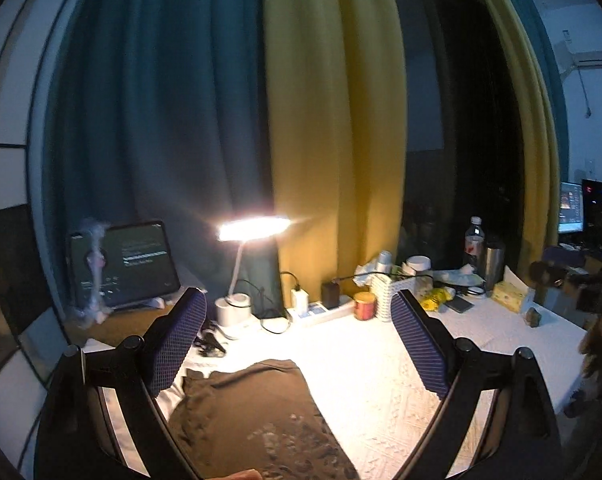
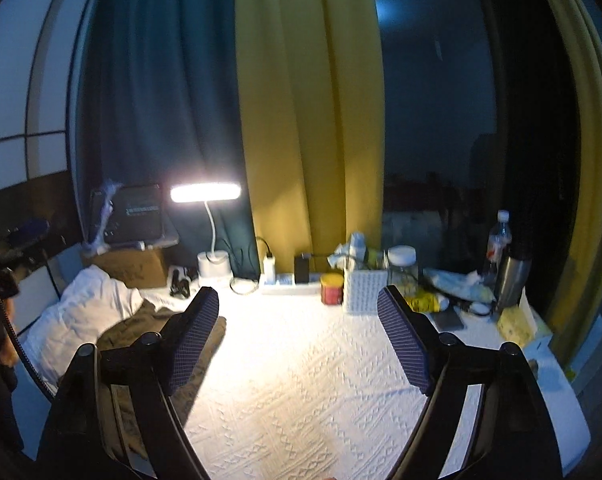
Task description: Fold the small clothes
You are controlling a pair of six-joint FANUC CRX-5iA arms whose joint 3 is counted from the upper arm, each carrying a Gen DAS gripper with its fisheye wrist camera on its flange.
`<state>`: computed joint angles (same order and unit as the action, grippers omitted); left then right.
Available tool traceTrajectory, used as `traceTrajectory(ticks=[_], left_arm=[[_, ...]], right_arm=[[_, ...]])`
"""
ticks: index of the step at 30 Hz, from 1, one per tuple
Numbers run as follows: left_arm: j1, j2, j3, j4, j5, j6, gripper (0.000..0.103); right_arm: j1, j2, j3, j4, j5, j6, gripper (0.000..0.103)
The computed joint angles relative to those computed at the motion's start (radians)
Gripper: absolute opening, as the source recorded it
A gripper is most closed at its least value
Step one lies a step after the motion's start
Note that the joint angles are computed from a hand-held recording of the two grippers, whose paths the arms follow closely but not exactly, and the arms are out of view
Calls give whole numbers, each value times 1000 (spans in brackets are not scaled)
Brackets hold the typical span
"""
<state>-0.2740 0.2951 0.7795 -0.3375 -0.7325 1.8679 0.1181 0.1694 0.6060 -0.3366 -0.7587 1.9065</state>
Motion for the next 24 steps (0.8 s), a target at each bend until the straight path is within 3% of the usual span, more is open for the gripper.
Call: traceTrajectory(ticks=[2,4,9,11,13,15,18,20,24], left_arm=[[3,-16,-19,2,19,16,94],[8,-35,-43,11,47,18,103],[11,-76,-98,11,110,7,103],[27,-100,-145,44,167,-10,103],[33,-116,-168,27,188,19,103],[31,-126,-175,-10,189,56,103],[10,-134,-167,-136,154,164,103],[-14,-116,-122,-216,70,207,103],[14,-121,-148,-139,68,175,103]], right_arm=[[0,-14,-2,-13,13,12,84],[-1,-29,-8,-27,28,24,84],[1,-67,-30,-55,68,50,84],[14,-84,-57,-29,104,31,84],[55,-114,-131,91,197,-57,84],[94,-135,-200,229,274,-162,84],[104,-134,-192,209,254,-135,84],[109,-130,-188,201,243,-125,84],[118,-118,-180,193,214,-121,84]])
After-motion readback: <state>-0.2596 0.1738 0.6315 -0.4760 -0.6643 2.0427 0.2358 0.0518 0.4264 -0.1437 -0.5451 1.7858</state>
